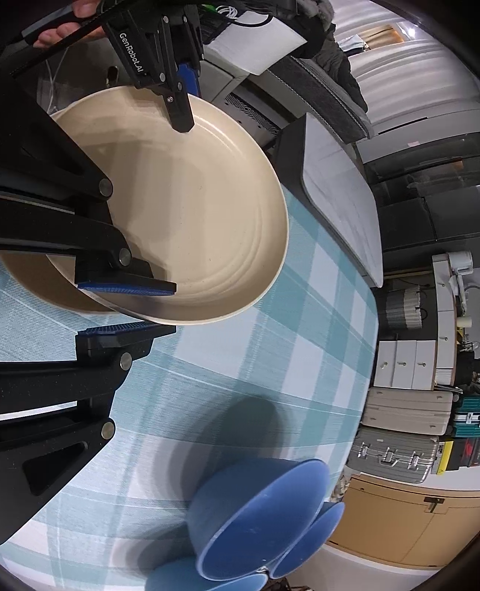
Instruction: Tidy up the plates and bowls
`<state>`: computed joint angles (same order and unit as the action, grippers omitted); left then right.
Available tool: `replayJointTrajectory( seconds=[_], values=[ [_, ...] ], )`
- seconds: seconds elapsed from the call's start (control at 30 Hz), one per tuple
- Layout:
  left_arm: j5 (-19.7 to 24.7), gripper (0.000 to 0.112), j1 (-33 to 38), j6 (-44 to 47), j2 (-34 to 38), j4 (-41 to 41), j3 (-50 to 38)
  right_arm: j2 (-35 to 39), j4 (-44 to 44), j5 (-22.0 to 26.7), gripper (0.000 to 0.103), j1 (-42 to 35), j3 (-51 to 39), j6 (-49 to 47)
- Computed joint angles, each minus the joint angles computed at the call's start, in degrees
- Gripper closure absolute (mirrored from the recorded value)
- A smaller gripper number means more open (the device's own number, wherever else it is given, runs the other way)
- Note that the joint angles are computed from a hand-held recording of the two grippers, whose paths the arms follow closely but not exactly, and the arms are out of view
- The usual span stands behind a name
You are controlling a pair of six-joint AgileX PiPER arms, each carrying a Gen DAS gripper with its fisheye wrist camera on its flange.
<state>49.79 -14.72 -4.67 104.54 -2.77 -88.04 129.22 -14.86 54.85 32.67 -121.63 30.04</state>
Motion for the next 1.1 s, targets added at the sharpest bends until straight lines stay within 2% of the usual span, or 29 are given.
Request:
replayJointTrajectory(
  seconds=[0.1,0.43,0.67,1.1],
  values=[
    [-1.5,0.090,-1.7,-1.6,-1.3,3.3,2.4,-1.5,-0.1,-1.7,0.089,0.2,3.5,0.6],
    [-2.2,0.090,-2.6,-1.9,-3.7,4.0,5.8,-4.6,-0.7,-4.4,0.089,0.5,10.1,1.9],
    [-3.1,0.088,-5.3,-3.8,-5.6,8.9,8.9,-6.9,-1.0,-7.1,0.089,0.8,15.3,1.7],
    [-3.2,0.087,-6.9,-5.4,-5.8,13.6,10.6,-7.5,-5.2,-5.6,0.089,3.2,16.8,1.9]
  ],
)
